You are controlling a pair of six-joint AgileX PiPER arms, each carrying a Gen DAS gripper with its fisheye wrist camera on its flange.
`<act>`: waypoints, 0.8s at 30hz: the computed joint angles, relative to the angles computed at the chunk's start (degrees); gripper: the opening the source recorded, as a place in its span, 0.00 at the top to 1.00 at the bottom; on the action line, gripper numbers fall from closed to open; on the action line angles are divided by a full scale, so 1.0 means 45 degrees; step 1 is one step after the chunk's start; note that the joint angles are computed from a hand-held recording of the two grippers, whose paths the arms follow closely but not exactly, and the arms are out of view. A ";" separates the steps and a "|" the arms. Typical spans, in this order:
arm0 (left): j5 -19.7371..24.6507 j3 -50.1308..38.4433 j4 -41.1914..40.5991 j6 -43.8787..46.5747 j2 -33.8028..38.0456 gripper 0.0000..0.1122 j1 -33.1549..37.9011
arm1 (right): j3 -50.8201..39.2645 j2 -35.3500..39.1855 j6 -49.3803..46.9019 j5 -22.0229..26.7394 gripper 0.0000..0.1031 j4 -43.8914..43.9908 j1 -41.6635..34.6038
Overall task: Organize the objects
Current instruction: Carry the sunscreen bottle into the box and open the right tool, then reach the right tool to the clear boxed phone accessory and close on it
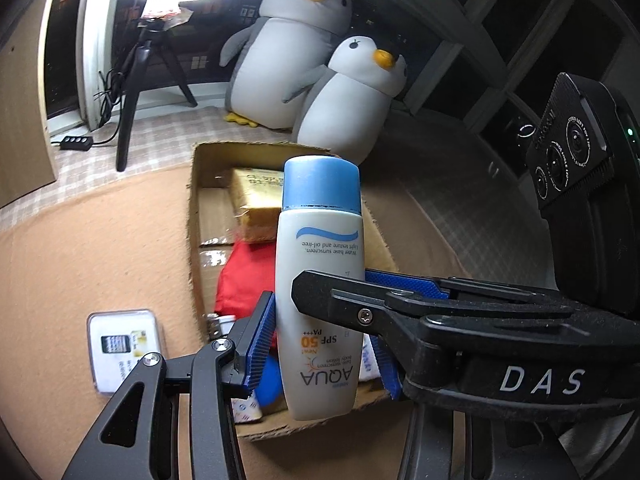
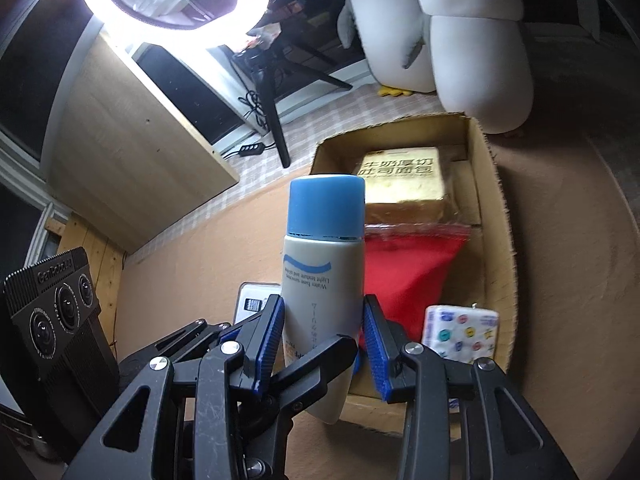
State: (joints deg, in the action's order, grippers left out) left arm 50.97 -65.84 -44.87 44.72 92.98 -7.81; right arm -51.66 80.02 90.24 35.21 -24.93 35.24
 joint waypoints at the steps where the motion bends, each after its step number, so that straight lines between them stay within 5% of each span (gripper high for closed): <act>1: -0.0017 -0.0036 -0.0009 -0.0014 0.0040 0.56 -0.0040 | 0.0034 -0.0076 -0.0060 0.0019 0.65 0.0042 -0.0043; 7: -0.0178 -0.0239 0.0023 -0.0050 0.0208 0.53 -0.0275 | 0.0224 -0.0365 -0.0539 0.0002 0.64 0.0193 -0.0322; 8: -0.0270 -0.0250 0.0183 -0.0141 0.0197 0.47 -0.0324 | 0.0265 -0.0408 -0.0566 -0.0046 0.63 0.0145 -0.0351; 10: -0.0475 -0.0188 0.0410 -0.0349 0.0135 0.20 -0.0343 | 0.0340 -0.0587 0.0097 0.0319 0.40 -0.0415 -0.0252; 11: -0.0543 -0.0096 0.0335 -0.0202 0.0073 0.20 -0.0277 | 0.0225 -0.0603 0.0461 0.0893 0.29 -0.0623 -0.0139; 15: -0.0716 0.0024 0.0516 -0.0147 0.0059 0.20 -0.0207 | 0.0439 -0.0988 0.1595 0.1735 0.28 -0.1467 0.0152; 24: -0.0395 0.0031 0.0597 -0.0111 0.0117 0.20 0.0224 | 0.0449 -0.0954 0.1811 0.1866 0.28 -0.1663 0.0491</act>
State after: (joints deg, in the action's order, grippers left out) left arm 49.19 -65.70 -42.18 44.22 93.51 -6.80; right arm -49.64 75.73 98.39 43.61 -32.42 37.44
